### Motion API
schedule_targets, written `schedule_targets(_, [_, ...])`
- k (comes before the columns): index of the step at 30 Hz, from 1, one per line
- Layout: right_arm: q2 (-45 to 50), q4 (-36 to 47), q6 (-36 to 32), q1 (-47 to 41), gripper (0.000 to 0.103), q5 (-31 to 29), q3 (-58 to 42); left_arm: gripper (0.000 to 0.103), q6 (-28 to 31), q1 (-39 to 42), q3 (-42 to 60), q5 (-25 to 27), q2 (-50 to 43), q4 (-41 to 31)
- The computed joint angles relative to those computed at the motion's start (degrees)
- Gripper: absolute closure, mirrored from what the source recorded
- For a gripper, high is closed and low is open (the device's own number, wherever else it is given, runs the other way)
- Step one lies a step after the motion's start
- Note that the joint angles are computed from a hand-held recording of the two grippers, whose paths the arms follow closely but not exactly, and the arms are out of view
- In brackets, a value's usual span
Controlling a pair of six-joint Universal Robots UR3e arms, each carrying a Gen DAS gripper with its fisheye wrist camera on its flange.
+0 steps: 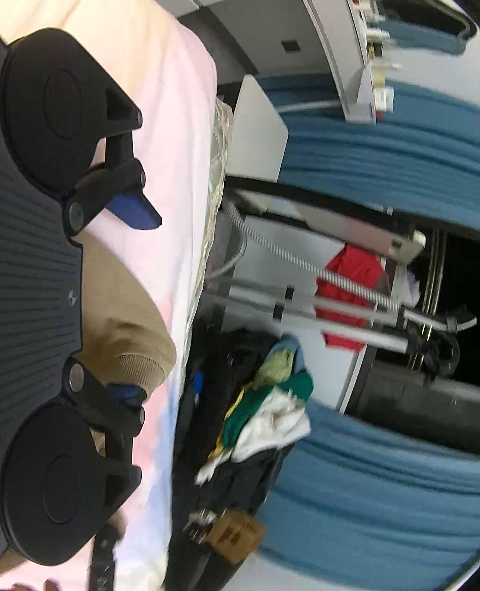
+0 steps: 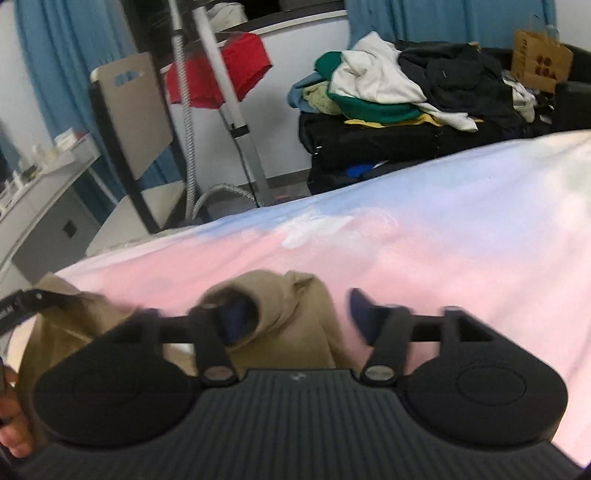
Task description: Fold clothes
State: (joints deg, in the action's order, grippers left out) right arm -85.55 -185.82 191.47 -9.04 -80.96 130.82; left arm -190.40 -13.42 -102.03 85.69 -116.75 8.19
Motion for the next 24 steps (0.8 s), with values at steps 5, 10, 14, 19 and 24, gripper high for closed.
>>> schedule_targets(5, [-15.6, 11.9, 1.7, 4.1, 0.027, -4.1, 2.8, 0.01, 5.5, 1.6, -14.8, -3.8, 20.9, -8.6])
schedule_targets(10, [-37.9, 27.6, 6.1, 9.1, 0.027, -7.3, 8.2, 0.005, 9.2, 3.8, -27.9, -4.9, 41.7, -17.1])
schedule_targets(14, [-51.0, 36.9, 16.9, 24.6, 0.027, -20.2, 11.6, 0.005, 9.0, 9.8, -37.2, -10.9, 60.2, -25.7])
schedule_targets(19, [-62.0, 44.0, 42.0, 54.6, 0.027, -36.0, 18.0, 0.01, 10.5, 14.9, -41.9, -15.1, 77.1, -38.0])
schedule_targets(24, [-49.0, 37.8, 64.0, 78.6, 0.027, -54.0, 20.5, 0.02, 2.0, 17.8, -43.4, -23.2, 69.9, -29.9])
